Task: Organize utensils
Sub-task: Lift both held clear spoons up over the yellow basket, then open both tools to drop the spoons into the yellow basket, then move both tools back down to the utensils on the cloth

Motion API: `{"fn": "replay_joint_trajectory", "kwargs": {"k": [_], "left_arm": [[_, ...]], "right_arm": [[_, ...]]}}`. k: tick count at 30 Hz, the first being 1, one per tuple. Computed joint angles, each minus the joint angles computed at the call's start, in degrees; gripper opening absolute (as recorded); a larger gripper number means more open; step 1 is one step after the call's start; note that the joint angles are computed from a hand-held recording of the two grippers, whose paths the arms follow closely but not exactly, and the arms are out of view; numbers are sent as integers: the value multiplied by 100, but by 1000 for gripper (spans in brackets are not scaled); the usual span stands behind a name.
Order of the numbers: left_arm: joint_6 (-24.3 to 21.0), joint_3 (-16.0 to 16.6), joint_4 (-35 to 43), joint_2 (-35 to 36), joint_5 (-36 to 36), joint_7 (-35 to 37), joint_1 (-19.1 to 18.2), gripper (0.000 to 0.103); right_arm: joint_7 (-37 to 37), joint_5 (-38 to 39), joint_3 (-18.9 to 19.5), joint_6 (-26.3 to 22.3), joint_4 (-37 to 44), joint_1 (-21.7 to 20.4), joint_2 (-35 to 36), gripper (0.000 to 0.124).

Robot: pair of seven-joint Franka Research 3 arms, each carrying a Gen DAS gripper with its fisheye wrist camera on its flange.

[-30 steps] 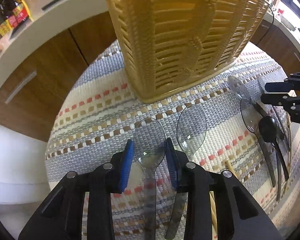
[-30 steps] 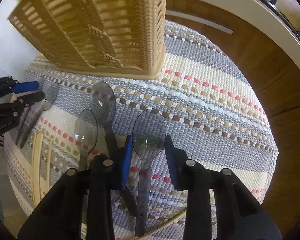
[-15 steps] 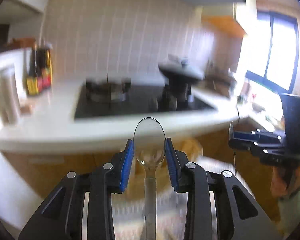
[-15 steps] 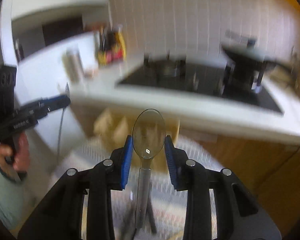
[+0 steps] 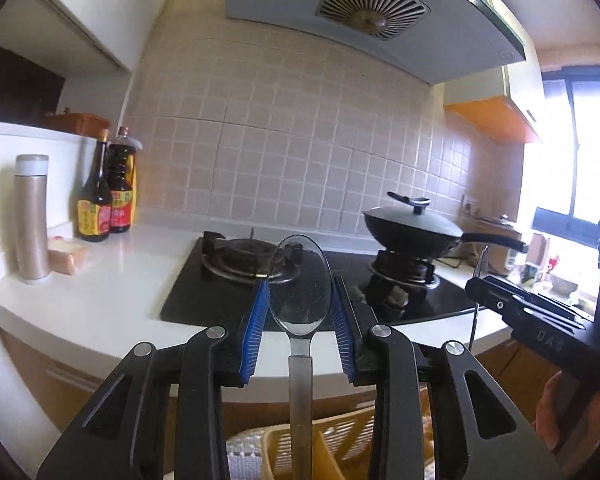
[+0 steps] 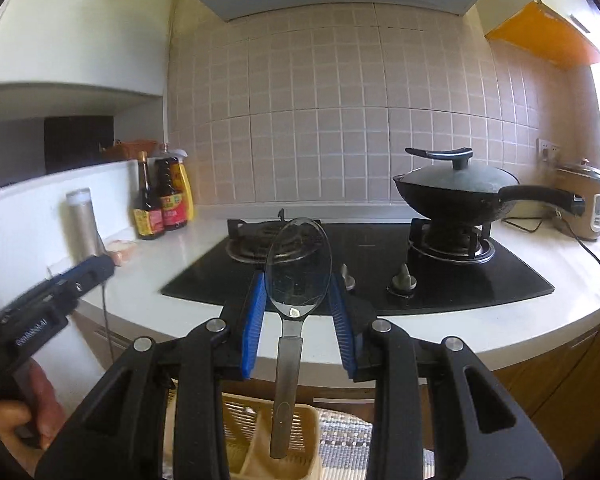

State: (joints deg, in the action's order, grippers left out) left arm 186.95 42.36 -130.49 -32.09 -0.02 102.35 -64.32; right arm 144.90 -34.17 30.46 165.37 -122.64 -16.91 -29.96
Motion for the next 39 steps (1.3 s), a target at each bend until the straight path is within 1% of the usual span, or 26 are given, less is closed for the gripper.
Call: {"fn": "replay_joint_trajectory", "kwargs": {"k": [1, 3, 4, 6, 8, 10, 11, 12, 13, 14, 15, 16, 17, 18, 19, 21, 22, 23, 24, 26, 28, 29, 32, 36, 39], "left_arm": [[66, 109, -34, -16, 18, 49, -102, 30], [226, 186, -121, 18, 72, 26, -151, 30], [244, 281, -124, 9, 133, 5, -231, 30], [317, 335, -191, 26, 237, -69, -244, 30], [318, 499, -217, -33, 379, -113, -377, 31], [261, 546, -284, -129, 489, -122, -416, 31], [238, 568, -317, -175, 527, -100, -430, 31], [200, 563, -355, -227, 551, -79, -418, 31], [123, 547, -424, -348, 572, -42, -405, 35], [73, 527, -464, -415, 552, -11, -388, 40], [1, 488, -506, -499, 524, 23, -348, 40], [-103, 411, -571, -608, 488, 62, -262, 40], [-222, 367, -622, -744, 437, 128, -218, 43], [-334, 323, -648, -844, 369, 182, -183, 46], [-539, 268, -682, -1009, 298, 232, -126, 52], [-843, 141, -749, -1275, 162, 327, 15, 54], [-1061, 76, -777, -1453, 102, 390, 87, 55], [-1370, 10, -780, -1642, 38, 449, 171, 58], [-1550, -35, -782, -1744, -32, 501, 226, 59], [-2055, -140, -773, -2000, -162, 611, 379, 60], [-2495, -248, -741, -2128, -275, 702, 546, 60], [-2721, -298, -717, -2167, -324, 750, 628, 61], [-3535, -449, -644, -2169, -394, 916, 910, 63], [-4142, -658, -705, -1996, -406, 1150, 1330, 63], [-4674, -690, -648, -1748, -483, 1333, 1522, 63]], "right_arm": [[70, -67, 68, 82, -47, -78, 26, 30], [437, -341, 353, 310, -250, -480, -149, 30], [497, -370, 440, 367, -291, -599, -181, 30], [491, -328, 504, 497, -356, -700, -160, 30], [600, -307, 686, 600, -461, -947, -313, 30], [406, -112, 618, 643, -542, -834, -284, 30], [275, 22, 523, 636, -606, -694, -278, 30], [153, 151, 437, 622, -652, -569, -274, 37], [7, 295, 318, 608, -710, -392, -261, 53], [-95, 429, 202, 640, -816, -240, -321, 59], [-168, 543, 149, 638, -902, -164, -410, 62], [-299, 658, 74, 607, -951, -40, -442, 62], [-482, 797, -50, 531, -993, 158, -463, 62], [-673, 956, -195, 411, -1046, 388, -515, 62], [-810, 1086, -282, 301, -1083, 539, -573, 62], [-1093, 1326, -456, -12, -1144, 852, -735, 62], [-1260, 1439, -538, -271, -1122, 1022, -792, 62], [-1463, 1568, -657, -582, -1100, 1253, -859, 62], [-1582, 1665, -727, -780, -1078, 1394, -901, 62], [-1844, 1913, -895, -1347, -1002, 1738, -995, 62], [-2046, 2155, -1057, -1747, -932, 2029, -1017, 61], [-2181, 2313, -1164, -1963, -910, 2217, -1043, 61], [-2374, 2557, -1253, -2502, -789, 2447, -1029, 61], [-2644, 3033, -1480, -3174, -632, 2820, -835, 61], [-2805, 3252, -1578, -3439, -585, 2983, -644, 61]]}}
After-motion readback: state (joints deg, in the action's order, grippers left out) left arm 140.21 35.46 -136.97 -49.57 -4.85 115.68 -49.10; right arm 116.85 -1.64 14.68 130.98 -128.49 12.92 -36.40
